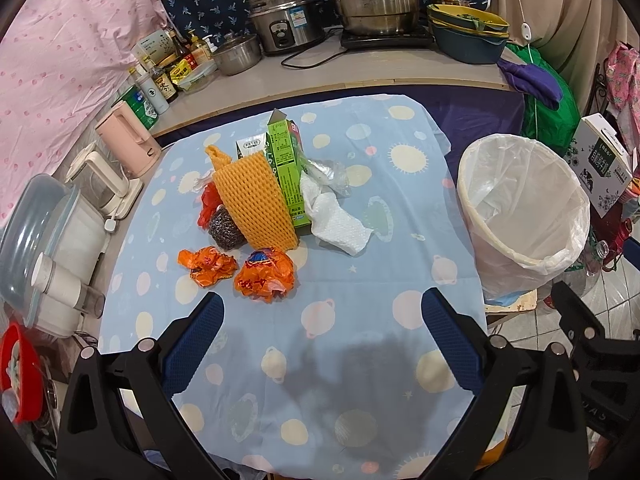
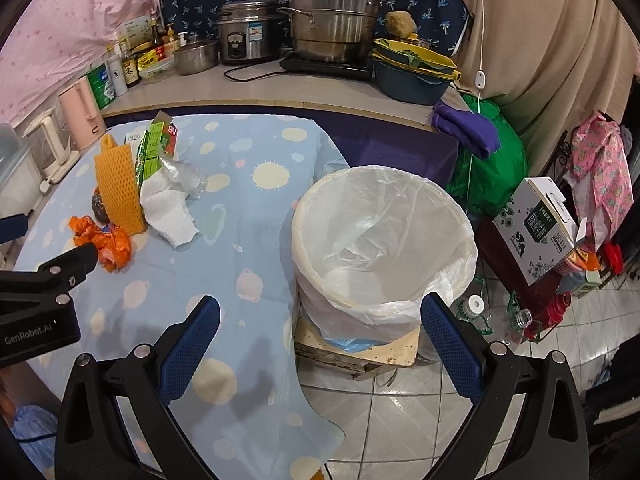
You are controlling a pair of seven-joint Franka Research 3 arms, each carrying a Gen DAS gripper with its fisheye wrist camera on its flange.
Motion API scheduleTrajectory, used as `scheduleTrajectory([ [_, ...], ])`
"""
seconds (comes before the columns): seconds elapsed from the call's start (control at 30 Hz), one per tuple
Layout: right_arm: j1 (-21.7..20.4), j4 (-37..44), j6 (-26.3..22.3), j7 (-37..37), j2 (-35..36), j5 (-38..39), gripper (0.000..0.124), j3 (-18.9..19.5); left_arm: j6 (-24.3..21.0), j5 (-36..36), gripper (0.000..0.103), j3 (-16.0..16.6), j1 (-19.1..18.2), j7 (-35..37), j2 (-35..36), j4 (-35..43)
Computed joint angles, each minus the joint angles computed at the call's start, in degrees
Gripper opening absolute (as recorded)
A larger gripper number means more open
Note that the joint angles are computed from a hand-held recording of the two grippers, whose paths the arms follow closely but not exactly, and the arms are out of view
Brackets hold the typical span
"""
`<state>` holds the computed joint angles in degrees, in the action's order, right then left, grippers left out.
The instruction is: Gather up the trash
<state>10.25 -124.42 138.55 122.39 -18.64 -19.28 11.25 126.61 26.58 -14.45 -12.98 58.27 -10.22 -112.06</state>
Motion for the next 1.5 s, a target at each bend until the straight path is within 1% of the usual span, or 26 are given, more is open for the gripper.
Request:
scheduleTrajectory([
  [0.27, 0.71, -1.15, 2.18, -4.93, -0.93, 3.06, 0.096, -1.24, -1.89, 0.89, 0.095, -0.47, -0.24, -1.99, -0.19, 0.20],
  [0.7, 0.05, -2.81, 3.25, -10.57, -2.75, 6.24, 0.096, -1.22, -4.16, 1.84, 0.094, -1.18, -1.01, -5.08, -0.76, 0.34],
  [1.5, -0.71, -4.10, 4.11, -11.69, -3.69, 8.14, 0.096, -0.81, -4.65, 2.09, 0.094, -1.24, -1.41, -5.16, -1.13, 0.17],
])
